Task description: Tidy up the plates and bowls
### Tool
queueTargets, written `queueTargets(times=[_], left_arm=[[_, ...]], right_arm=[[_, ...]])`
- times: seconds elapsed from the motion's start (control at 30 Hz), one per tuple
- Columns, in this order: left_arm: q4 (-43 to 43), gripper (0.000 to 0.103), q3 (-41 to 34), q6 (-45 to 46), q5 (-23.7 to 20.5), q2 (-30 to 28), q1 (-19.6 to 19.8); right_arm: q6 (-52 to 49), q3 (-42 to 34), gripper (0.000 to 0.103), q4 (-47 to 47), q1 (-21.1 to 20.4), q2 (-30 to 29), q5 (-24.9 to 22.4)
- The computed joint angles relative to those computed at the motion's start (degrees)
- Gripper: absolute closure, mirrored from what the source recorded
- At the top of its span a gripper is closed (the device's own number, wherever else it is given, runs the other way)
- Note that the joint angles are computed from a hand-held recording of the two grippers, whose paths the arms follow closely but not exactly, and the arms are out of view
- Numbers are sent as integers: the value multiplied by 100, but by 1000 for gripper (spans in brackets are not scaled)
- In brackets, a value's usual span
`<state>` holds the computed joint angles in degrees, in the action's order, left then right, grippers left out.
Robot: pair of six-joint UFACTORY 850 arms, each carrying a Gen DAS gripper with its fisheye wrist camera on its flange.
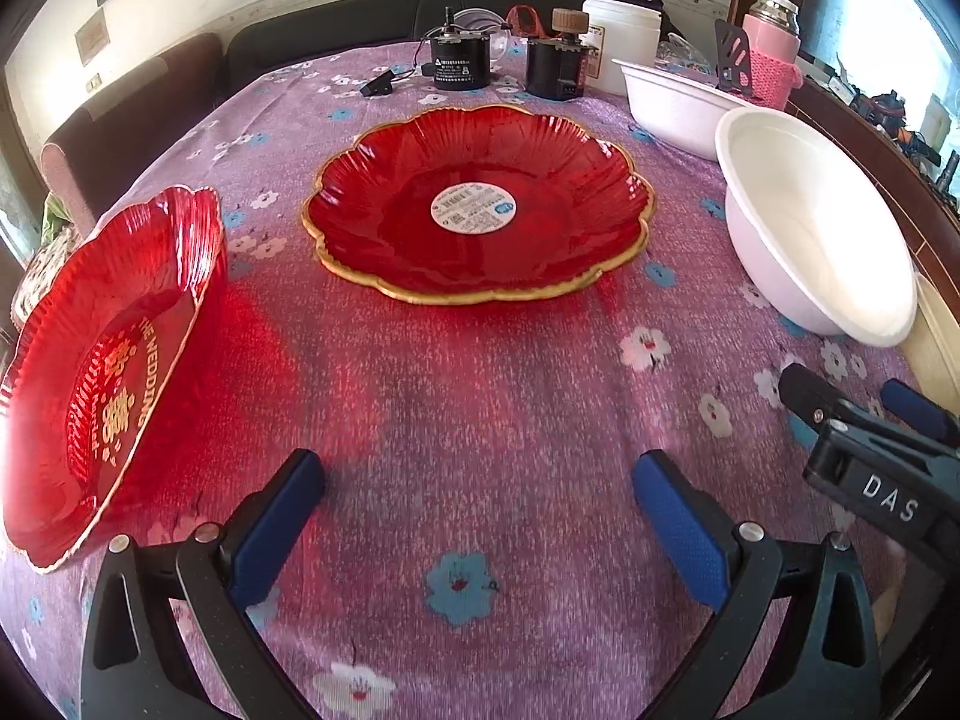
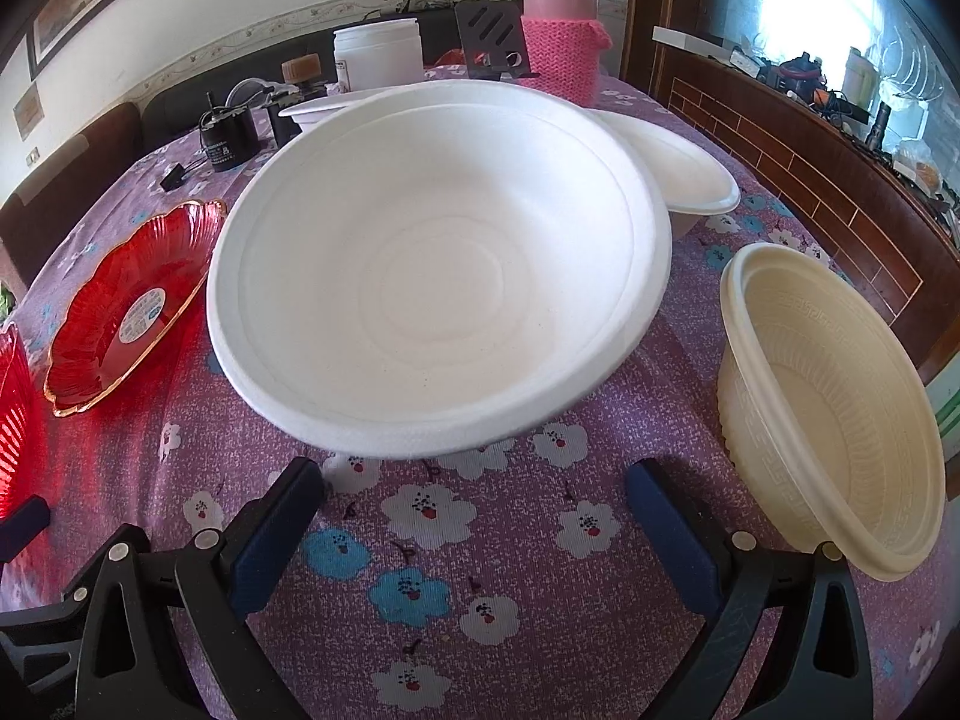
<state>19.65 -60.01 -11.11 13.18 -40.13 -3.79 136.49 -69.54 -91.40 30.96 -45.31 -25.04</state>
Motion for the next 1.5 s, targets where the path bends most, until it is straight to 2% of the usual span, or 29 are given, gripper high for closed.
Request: queueTargets(times=[0.1, 0.27, 0.4, 0.53, 0.67, 0.77, 0.87, 1.0, 1.13, 1.17, 1.27, 1.4, 1.5], left_arm=[[293, 0, 164, -129, 71, 95, 34], [835, 0, 390, -463, 11, 257, 108], [1905, 0, 491, -1289, -172, 362, 194], [1703, 0, 690, -933, -32, 459, 247], [1756, 0, 845, -797, 40, 546, 258], [2465, 0, 1011, -1304, 256, 638, 354], [3804, 0, 1164, -2506, 751, 761, 592], [4310, 0, 1340, -2902, 1279, 1029, 922], [4568, 0, 1480, -3144, 1593, 1365, 1253], [4604, 0, 1506, -3209, 1703, 1465, 1368], [4594, 0, 1437, -3312, 1860, 1645, 1567], [4646, 0, 1227, -3577, 1810, 1839, 1711], [4791, 0, 939, -3891, 1721, 1865, 1758]], right_arm=[[-435, 3, 1, 421, -7, 44, 173], [-602, 158, 1, 669, 95, 154, 240], [-1076, 241, 1, 1147, 152, 240, 371], [-1279, 422, 1, 1335, 233, 375, 515], [-953, 646, 1, 1031, 373, 500, 514], [-943, 781, 1, 937, 432, 590, 565], [-404, 973, 1, 334, 536, 668, 504], [283, 1193, 1, -347, 631, 753, 495], [242, 1304, 1, -478, 621, 862, 649], [513, 1388, 1, -726, 635, 919, 689], [1196, 1508, 1, -1467, 717, 1085, 511], [485, 1293, 1, -1175, 916, 1226, -17], [431, 1041, 1, -1478, 881, 1283, 69]])
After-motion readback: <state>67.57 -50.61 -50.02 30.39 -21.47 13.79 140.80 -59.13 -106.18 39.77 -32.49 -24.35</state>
